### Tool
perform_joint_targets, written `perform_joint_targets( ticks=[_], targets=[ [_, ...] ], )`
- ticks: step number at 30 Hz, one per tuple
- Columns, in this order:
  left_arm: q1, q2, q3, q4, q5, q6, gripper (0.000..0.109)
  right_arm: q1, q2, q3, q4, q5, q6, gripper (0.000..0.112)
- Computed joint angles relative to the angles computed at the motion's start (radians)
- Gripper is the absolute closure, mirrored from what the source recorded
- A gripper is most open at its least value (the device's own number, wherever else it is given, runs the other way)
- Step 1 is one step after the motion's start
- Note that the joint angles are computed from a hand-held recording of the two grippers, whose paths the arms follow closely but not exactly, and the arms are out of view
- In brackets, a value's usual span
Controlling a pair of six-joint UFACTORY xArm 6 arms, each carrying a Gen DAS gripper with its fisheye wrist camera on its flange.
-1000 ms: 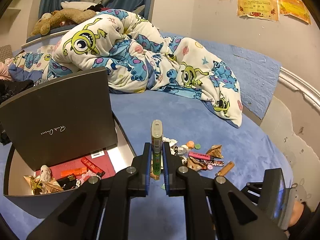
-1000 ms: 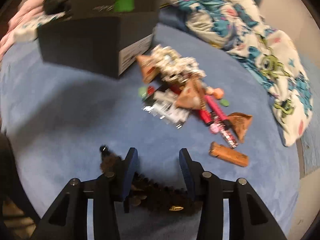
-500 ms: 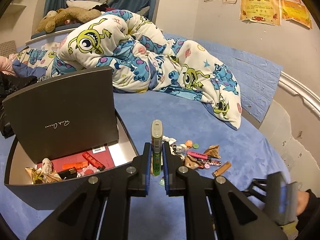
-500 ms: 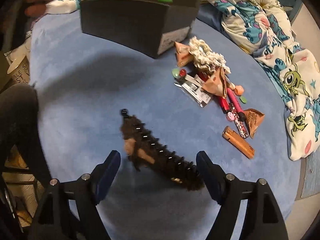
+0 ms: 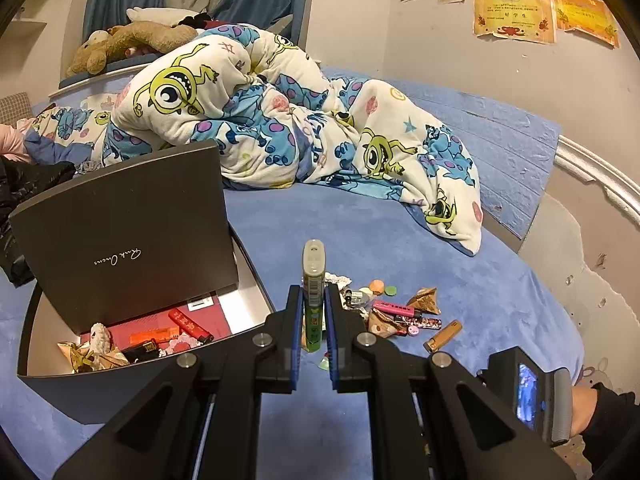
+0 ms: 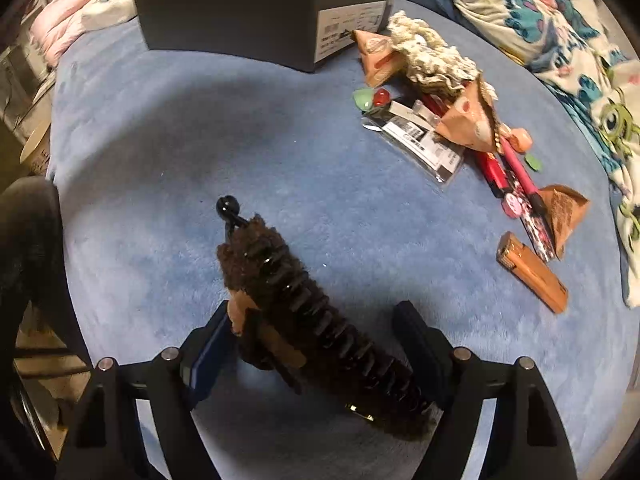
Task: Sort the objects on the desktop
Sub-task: 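Carry the tube and fuzzy toy with both tools over the grey box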
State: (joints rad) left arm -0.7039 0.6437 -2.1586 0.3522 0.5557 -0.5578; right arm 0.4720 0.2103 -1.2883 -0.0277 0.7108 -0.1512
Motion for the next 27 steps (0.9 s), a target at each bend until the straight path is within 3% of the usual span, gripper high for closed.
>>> perform_joint_targets(
  ticks=[4, 6, 8, 18, 27],
  targets=[
    [-0.004, -0.007, 0.008, 0.004, -0.002, -0.001, 0.098, 0.007, -0.042, 0.055, -0.022, -0.054, 0.066, 0.053],
    [-0.005, -0.004, 0.001, 0.007, 0.001, -0.001, 0.098, 0.01, -0.057, 0.071, -0.013, -0.063, 0.08, 0.071],
    [-0.004, -0.004, -0.004, 0.004, -0.001, -0.004, 0.098, 0.008, -0.076, 0.092, -0.019, -0.078, 0.104, 0.075],
    [0.003, -0.037, 0.029, 0.024, -0.012, -0.02, 0.098, -0.006, -0.098, 0.096, 0.032, -0.162, 0.205, 0.076],
    [0.029, -0.085, 0.081, 0.043, -0.033, -0.041, 0.098, -0.03, -0.041, -0.055, -0.07, -0.14, 0.386, 0.076]
  ],
)
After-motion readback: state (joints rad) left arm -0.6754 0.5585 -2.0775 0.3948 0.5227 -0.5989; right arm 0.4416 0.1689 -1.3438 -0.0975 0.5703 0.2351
